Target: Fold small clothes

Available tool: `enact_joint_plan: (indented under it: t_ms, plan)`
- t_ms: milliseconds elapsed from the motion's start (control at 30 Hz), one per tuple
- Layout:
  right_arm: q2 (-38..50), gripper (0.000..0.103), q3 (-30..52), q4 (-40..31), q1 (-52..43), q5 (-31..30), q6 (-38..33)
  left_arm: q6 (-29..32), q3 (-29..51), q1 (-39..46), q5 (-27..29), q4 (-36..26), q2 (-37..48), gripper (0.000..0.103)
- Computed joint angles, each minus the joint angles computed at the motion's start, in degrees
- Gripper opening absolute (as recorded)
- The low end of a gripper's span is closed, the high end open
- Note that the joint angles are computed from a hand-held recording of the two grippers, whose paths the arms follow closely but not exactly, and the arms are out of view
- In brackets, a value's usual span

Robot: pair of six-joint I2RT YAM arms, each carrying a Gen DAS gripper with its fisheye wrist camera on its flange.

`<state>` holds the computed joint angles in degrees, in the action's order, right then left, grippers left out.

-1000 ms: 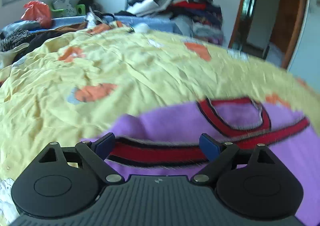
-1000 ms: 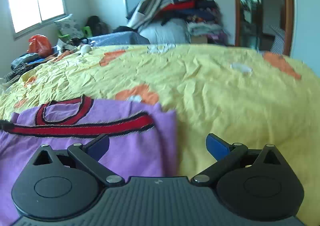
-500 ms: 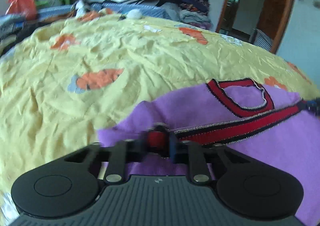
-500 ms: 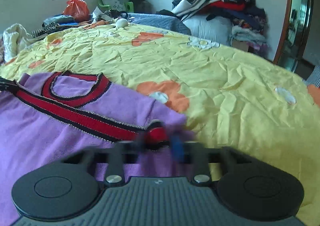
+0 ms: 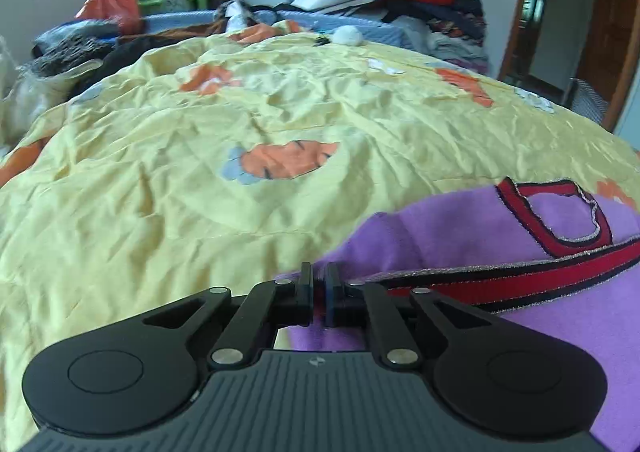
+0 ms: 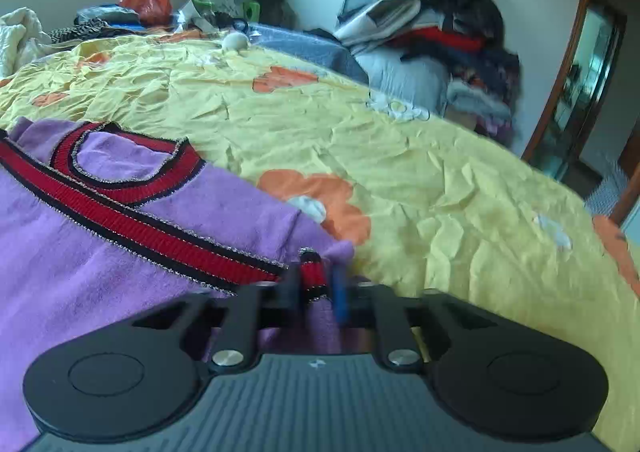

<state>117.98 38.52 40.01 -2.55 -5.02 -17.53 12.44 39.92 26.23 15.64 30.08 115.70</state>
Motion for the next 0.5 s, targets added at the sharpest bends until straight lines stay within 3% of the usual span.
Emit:
enact_joint_plan:
  t_ms: [33, 67, 133, 200, 233, 300, 367, 400, 433, 467, 500]
  plan:
    - [-3.0, 0.081, -2.8, 1.1, -0.4, 1.3, 1.5, -0.4, -2.5, -0.1, -2.2, 0.8, -3.0, 0.016]
    - [-6.5, 0.081, -6.1, 2.2, -2.0, -2.2, 1.5, 0.1, -5.6, 0.3, -1.7, 1.8, -6.5, 0.018]
    - [-14.6, 0.079, -13.9, 2.8, -5.1, -9.3, 2.9, 2.0, -12.3, 2.6, 4.0, 0.3, -15.2, 0.025]
    - [-20.4, 0.067, -21.1, 2.8, -6.3, -12.6, 3.7, 3.9, -19.6, 3.7, 8.5, -2.7, -24.5, 0.036]
    - [-21.6, 0.054, -24.8, 4.8, -6.3, -13.5, 4.6, 5.9, -22.5, 3.7, 10.6, -4.7, -27.7, 0.042]
    - [-19.5, 0.050, -28.8, 8.0, -5.8, -15.8, 3.7, 7.0, -27.9, 1.9, 10.0, -4.5, -30.1, 0.045]
    - [-12.4, 0.047, -31.8, 18.3, -1.9, -7.7, 1.7, 8.2, -32.4, -1.0, 6.8, 3.1, -25.4, 0.045]
    - [-7.7, 0.046, -31.6, 22.4, -2.8, -7.3, 0.7, 7.7, -34.2, -1.8, 4.4, 11.1, -19.2, 0.045]
    - [-5.9, 0.047, -31.5, 24.0, -6.6, -10.8, -0.3, 8.9, -37.1, -0.3, 5.7, 19.4, -15.4, 0.046]
    - [-6.9, 0.047, -30.7, 21.4, -8.5, -12.7, 0.3, 10.1, -38.4, 0.4, 5.6, 22.3, -14.4, 0.046]
    - [-10.8, 0.047, -30.1, 16.5, -8.7, -12.0, 1.3, 9.4, -38.7, 1.4, 5.6, 20.4, -16.2, 0.046]
